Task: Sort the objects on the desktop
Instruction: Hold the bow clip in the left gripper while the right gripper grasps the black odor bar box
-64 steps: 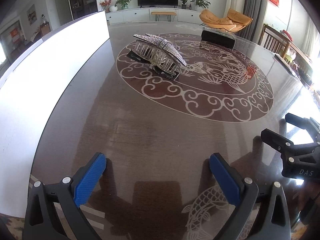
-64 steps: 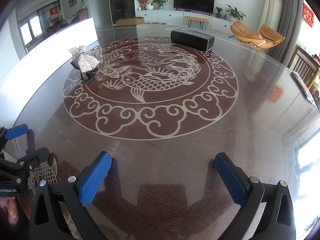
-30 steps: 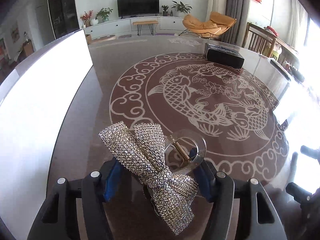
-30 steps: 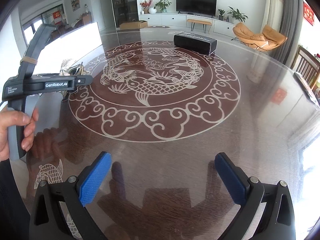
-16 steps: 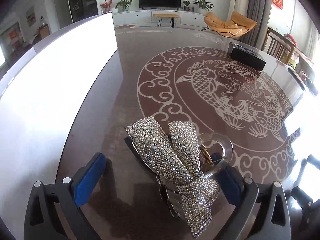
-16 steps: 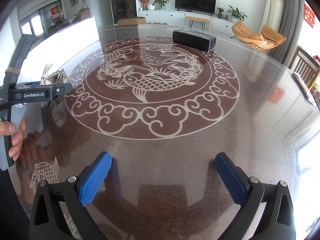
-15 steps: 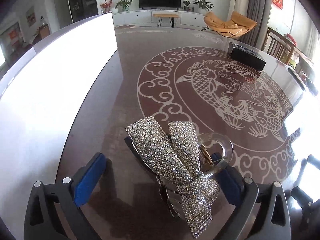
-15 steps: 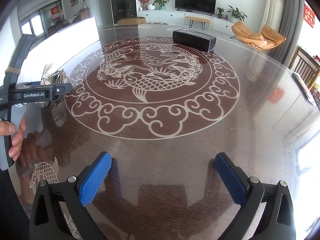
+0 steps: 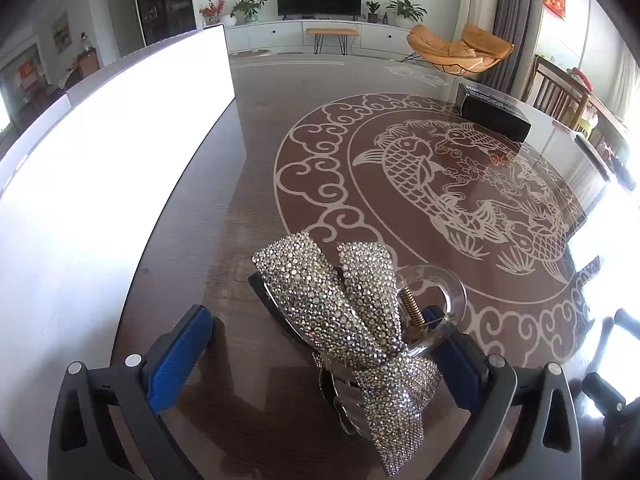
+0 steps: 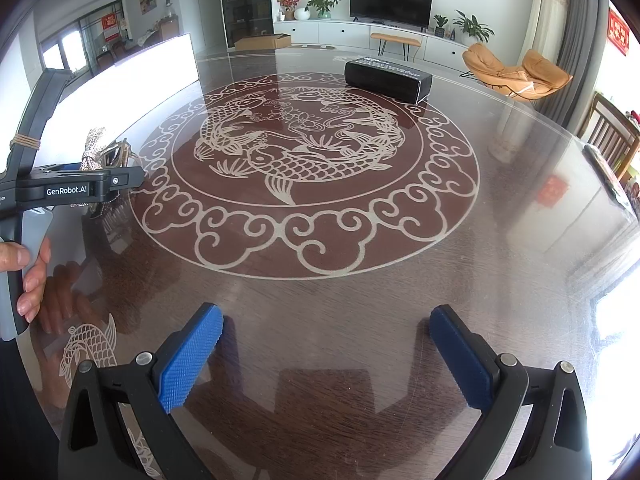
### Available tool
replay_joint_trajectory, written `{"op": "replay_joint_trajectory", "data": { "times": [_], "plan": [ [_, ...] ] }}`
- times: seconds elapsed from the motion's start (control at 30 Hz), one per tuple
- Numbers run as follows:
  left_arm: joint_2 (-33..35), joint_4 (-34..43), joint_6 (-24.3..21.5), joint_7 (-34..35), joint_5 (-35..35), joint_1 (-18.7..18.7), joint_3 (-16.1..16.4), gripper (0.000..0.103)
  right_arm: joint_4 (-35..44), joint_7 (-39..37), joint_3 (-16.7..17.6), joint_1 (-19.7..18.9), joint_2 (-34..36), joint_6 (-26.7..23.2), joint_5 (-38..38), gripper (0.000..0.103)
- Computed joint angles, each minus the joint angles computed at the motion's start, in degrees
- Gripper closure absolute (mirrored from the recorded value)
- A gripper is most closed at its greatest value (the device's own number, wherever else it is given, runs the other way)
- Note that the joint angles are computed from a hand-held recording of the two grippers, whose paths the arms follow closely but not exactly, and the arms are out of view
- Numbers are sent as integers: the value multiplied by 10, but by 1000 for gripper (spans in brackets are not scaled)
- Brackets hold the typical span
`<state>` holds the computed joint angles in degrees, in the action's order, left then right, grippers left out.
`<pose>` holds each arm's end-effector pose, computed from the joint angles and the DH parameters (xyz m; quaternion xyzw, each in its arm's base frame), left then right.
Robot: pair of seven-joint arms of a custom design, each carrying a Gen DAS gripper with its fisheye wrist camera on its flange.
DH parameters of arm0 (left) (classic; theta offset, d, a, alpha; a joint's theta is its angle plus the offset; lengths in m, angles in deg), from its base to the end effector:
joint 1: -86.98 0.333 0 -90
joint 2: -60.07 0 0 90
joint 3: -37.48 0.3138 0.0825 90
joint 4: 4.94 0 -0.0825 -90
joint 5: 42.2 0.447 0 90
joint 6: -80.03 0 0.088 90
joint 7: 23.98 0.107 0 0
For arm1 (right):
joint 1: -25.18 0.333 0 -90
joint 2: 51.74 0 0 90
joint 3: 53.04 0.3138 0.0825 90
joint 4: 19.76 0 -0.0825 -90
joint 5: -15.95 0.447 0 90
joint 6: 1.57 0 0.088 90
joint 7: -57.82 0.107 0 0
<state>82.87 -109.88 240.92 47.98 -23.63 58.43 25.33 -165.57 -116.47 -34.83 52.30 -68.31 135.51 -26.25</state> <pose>0.5536 -0.4795 0.3456 -0.4334 0.8513 -0.2635 0.1343 0.3532 0.3415 0.3399 -0.5420 0.7828 -0.2538 0.1704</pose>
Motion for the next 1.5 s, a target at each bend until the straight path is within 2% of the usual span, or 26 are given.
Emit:
{"op": "replay_joint_trajectory", "data": {
  "times": [0.57, 0.6, 0.67, 0.7, 0.73, 0.8, 0.9, 1.03, 1.17, 1.33, 1.4, 1.5],
  "plan": [
    [3, 3, 1, 2, -2, 0, -1, 0, -1, -1, -1, 0, 0, 2, 0, 0],
    [3, 1, 1, 3, -3, 1, -1, 0, -4, -3, -3, 0, -3, 8, -1, 0],
    [2, 0, 2, 3, -2, 0, 0, 0, -32, 11, -9, -13, -26, 81, -38, 0],
    [2, -1, 3, 4, -2, 1, 0, 0, -40, 22, -3, -27, -39, 95, -74, 0],
    [1, -1, 3, 4, -3, 1, 0, 0, -39, 12, 7, -40, -47, 77, -97, 0],
    [1, -2, 3, 4, -3, 1, 0, 0, -21, -57, 0, -57, -46, 39, -125, 0],
    [2, -1, 3, 4, -3, 0, 0, 0, 13, -180, -43, -88, -24, 41, -136, 0],
    [2, -1, 3, 4, -3, 1, 0, 0, 105, -332, -86, -128, 59, 7, -131, 0],
    [2, -1, 4, 4, -3, 0, 1, 0, 182, -481, -131, -141, 138, 28, -47, 0],
    [2, -1, 4, 3, -2, 0, 1, 0, 245, -659, -155, -144, 210, 59, 91, 0],
    [3, 0, 4, 4, -2, 0, 1, 0, 258, -670, -164, -138, 228, 59, 81, 0],
    [9, 6, 4, 3, -1, -2, 2, 0, 266, -676, -175, -145, 240, 78, 130, 0]
  ]
}}
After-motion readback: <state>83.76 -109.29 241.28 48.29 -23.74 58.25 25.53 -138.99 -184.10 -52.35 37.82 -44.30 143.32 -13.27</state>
